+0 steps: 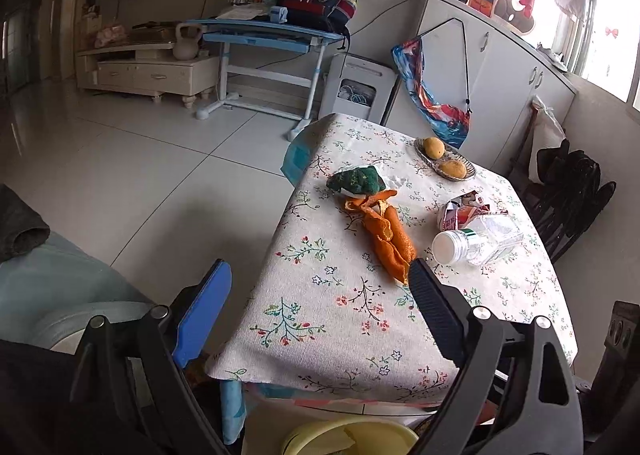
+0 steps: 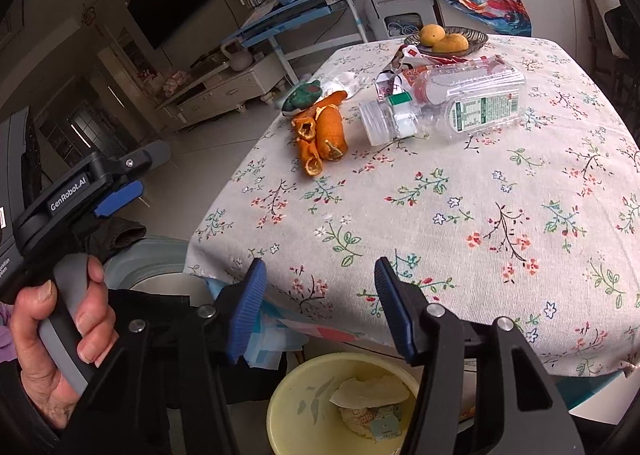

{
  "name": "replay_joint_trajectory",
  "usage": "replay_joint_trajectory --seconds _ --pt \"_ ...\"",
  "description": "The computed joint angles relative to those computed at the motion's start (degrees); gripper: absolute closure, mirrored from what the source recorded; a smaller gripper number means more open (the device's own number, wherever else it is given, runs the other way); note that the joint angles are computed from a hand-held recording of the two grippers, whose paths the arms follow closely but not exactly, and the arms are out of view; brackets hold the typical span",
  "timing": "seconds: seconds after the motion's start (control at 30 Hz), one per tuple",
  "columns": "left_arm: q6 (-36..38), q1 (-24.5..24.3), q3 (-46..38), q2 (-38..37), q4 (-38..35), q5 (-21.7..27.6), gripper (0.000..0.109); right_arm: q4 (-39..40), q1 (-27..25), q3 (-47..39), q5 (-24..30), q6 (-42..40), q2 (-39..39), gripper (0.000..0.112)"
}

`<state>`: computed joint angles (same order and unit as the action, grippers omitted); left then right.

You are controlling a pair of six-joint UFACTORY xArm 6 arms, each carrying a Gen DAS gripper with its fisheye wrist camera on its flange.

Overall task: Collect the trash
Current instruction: 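Move the right gripper to the orange peels and open it, then grasp an orange peel with the right gripper while the left gripper grasps another peel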

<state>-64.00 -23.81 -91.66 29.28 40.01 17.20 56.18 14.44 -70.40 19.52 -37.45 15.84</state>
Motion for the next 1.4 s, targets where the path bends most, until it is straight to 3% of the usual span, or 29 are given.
replay_joint_trajectory --seconds 0.43,0.73,1.03,1.2,1.3,1.33,1.37,1.4 --pt "-2.1 0.6 0.4 0.1 -0.7 -1.4 0.022 -14.3 0.5 -22.2 6.3 9.8 16.6 0.066" --pt "0.4 0.8 -1.4 1.6 -4.3 -1.6 0.022 -26.9 0.6 -33.6 8.5 20.0 24.9 0.072" --pt "1.8 1.0 -3.7 3.4 -5.9 -1.3 0.022 -33.3 1.2 -43.4 11.6 22.1 30.9 0.072" --pt "1.7 1.2 -4.7 4.3 -6.6 -1.0 0.022 -33.4 1.4 -45.1 11.0 19.5 32.0 0.068" --pt "2.7 1.1 -5.5 4.9 -7.5 -0.7 0.022 -37.8 1.9 -45.8 12.0 20.1 32.3 0.067" --pt "2.8 1.1 -5.9 5.2 -7.5 -0.5 0.022 -38.6 1.9 -45.7 12.5 20.1 32.1 0.07" --pt "3.0 1.1 -6.1 5.3 -7.5 -0.3 0.022 -39.2 1.8 -45.2 12.8 20.1 31.7 0.084" --pt "3.5 1.0 -6.5 5.6 -8.0 -0.1 0.022 -38.8 1.6 -44.6 13.5 19.5 31.1 0.087"
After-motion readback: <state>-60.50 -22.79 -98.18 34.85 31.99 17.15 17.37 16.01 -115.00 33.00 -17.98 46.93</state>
